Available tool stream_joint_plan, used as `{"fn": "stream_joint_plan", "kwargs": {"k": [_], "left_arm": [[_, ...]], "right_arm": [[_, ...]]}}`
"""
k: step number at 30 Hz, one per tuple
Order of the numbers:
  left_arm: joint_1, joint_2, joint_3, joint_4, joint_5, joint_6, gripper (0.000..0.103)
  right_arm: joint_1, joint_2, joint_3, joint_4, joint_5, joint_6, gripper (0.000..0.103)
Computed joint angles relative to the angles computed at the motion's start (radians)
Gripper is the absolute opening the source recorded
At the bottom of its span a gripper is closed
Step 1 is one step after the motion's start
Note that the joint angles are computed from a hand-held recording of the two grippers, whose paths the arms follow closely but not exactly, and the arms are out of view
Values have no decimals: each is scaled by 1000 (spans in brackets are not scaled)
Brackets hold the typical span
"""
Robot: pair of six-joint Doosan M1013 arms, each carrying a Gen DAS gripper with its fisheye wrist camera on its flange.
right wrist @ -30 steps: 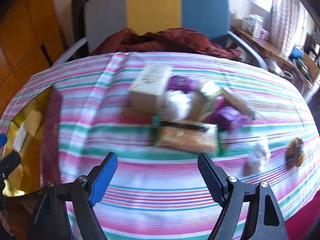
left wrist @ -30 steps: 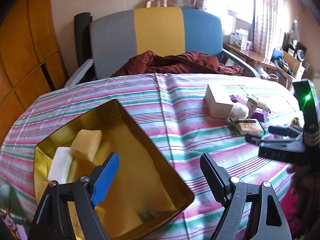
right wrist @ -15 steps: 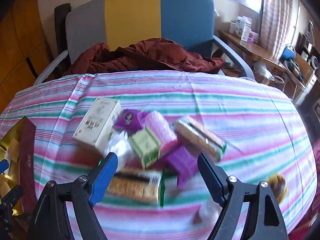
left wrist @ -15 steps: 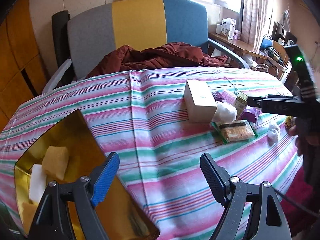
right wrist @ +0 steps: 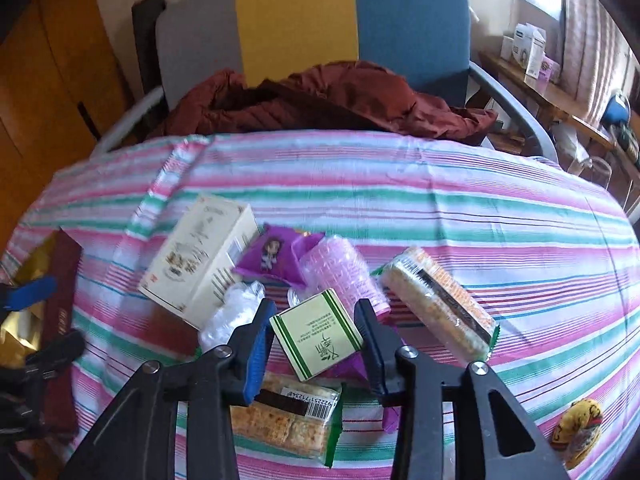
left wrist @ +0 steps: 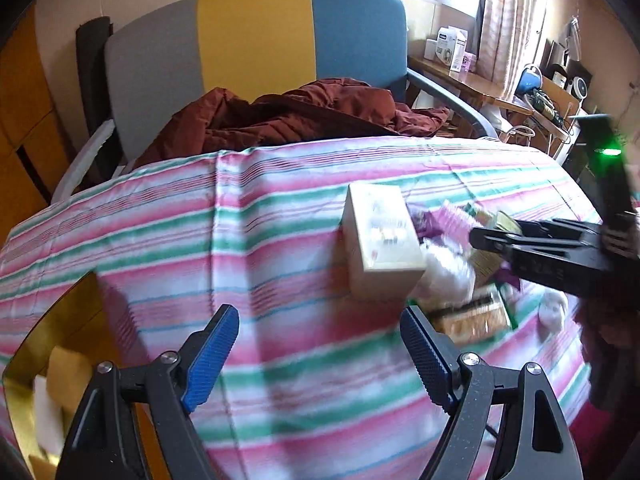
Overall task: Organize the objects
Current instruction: 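Grasp the white tea box with the left tool while the right tool grasps the small green box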
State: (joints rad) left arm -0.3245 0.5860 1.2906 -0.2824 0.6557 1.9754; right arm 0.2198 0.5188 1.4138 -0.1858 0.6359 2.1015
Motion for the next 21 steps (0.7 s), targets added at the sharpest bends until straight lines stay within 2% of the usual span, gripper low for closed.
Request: {"fn": "stream_joint_plan", "kwargs": {"k": [7,9,17,19,20,21], "left_arm": [[-32,76,-116,38,63,-48,84],[-43,94,-141,58,75,-52,87],[-71,162,-227,134,125,-92,88],[-68,187,-262,122,163,-97,77],[-63,204,-286,97,201,-89,51],[-60,216,-304,89,236,-95,52]], "right_arm": [[-18,-32,32,61,-74,-17,40],[-18,-39,38,68,-91,-27,40],[-16,-42,39,69,-106,-41,40],[-15,-43,41,60,-111,-39,40],[-14,-43,41,53,-110,-36,40],[-14,-42,40,48,-108,-35,40]]}}
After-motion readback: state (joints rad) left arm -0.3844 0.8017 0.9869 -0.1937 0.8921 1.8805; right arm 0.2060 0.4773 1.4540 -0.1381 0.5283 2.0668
